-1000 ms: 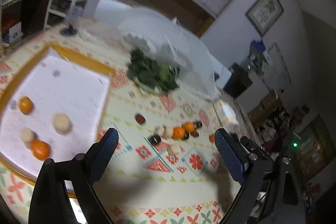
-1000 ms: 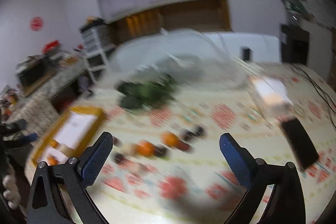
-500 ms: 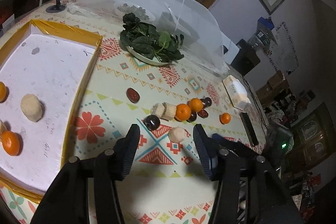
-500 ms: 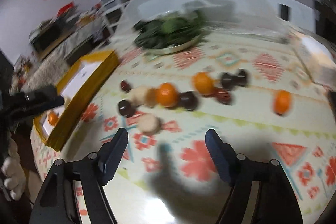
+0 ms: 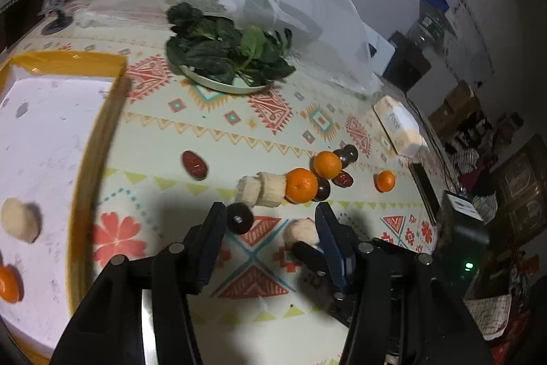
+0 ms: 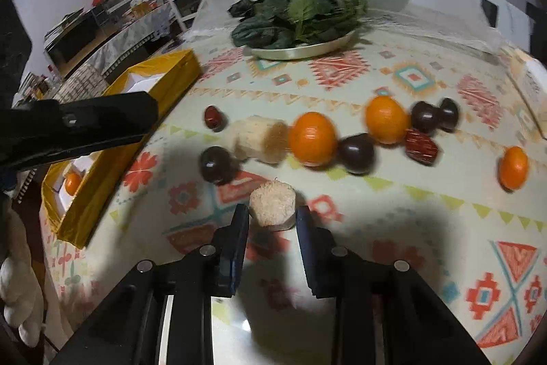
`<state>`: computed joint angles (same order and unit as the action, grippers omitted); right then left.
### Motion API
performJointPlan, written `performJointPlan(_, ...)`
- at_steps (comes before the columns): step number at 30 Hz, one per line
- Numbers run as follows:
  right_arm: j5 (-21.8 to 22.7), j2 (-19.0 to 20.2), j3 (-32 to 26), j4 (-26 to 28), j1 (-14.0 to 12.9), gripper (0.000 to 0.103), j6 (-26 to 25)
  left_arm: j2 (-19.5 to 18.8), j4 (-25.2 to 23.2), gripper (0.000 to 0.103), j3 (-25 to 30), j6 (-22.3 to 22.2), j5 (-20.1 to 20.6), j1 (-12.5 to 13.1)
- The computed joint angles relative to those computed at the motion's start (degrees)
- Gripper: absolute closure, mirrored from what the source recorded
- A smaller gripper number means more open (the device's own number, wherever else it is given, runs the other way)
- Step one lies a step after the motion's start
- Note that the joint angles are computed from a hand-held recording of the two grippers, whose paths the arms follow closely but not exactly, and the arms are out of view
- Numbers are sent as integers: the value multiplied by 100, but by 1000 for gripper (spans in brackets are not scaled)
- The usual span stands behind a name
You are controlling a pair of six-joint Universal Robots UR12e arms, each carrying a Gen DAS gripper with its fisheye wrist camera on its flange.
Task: Organize fruits
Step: 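Grasp a banana chunk with the right tool while the left tool grasps a tangerine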
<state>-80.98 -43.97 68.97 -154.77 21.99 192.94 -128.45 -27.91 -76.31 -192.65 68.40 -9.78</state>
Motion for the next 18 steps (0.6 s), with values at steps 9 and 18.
performJointPlan(9,155,-407,831,-550,-311,72,547,-565,-759,50,934,979,158,-261)
performJointPlan(18,460,-380,848,-677,-384,72,528,-765,-963,52,1305,2256,848,-461)
